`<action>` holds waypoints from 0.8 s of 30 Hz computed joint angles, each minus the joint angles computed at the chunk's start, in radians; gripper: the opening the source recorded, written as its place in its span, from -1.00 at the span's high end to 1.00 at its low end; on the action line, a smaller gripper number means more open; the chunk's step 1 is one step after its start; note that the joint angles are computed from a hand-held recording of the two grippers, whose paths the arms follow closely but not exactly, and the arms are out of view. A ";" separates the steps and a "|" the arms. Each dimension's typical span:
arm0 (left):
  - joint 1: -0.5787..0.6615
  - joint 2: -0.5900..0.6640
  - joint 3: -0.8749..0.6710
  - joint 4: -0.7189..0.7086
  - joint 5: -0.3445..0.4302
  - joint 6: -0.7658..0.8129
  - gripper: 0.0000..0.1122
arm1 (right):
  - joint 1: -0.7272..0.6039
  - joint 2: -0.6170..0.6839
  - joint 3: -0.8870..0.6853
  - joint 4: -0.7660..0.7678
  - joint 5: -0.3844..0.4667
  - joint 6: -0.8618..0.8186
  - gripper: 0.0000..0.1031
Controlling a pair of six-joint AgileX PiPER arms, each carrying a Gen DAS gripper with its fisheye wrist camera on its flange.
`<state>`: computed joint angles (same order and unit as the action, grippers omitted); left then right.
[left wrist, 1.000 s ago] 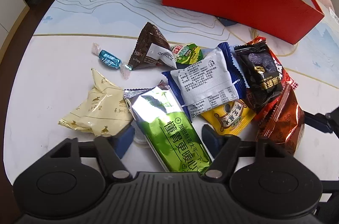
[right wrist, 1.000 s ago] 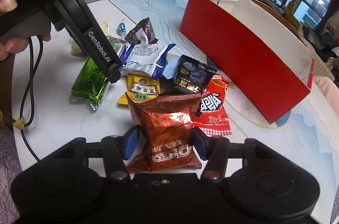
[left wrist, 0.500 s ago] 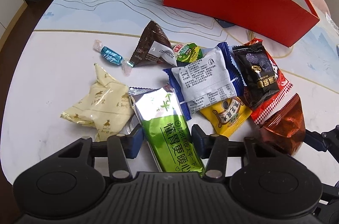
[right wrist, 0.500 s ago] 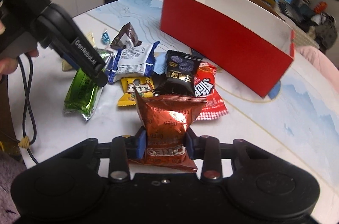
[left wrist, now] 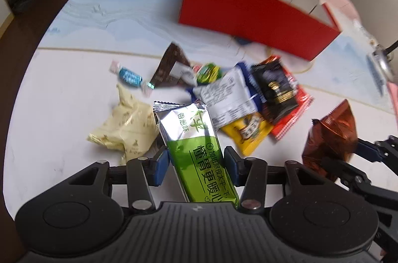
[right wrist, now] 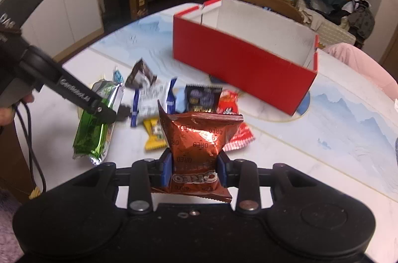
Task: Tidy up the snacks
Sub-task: 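Carry the green bar and Oreo bag with both grippers into the red box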
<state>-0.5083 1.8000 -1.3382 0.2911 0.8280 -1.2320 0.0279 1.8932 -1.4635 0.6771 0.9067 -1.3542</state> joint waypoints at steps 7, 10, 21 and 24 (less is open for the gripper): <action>0.023 -0.087 -0.048 0.031 0.030 0.105 0.16 | 0.046 -0.019 -0.096 -0.021 0.023 0.156 0.33; 0.049 -0.096 -0.094 0.019 0.046 0.179 0.16 | 0.070 0.000 -0.170 -0.038 0.042 0.234 0.33; 0.158 0.029 -0.423 -0.039 0.154 0.452 0.16 | 0.147 0.161 -0.534 -0.138 0.090 0.477 0.33; 0.190 0.116 -0.586 -0.052 0.215 0.512 0.16 | 0.157 0.280 -0.745 -0.172 0.151 0.542 0.33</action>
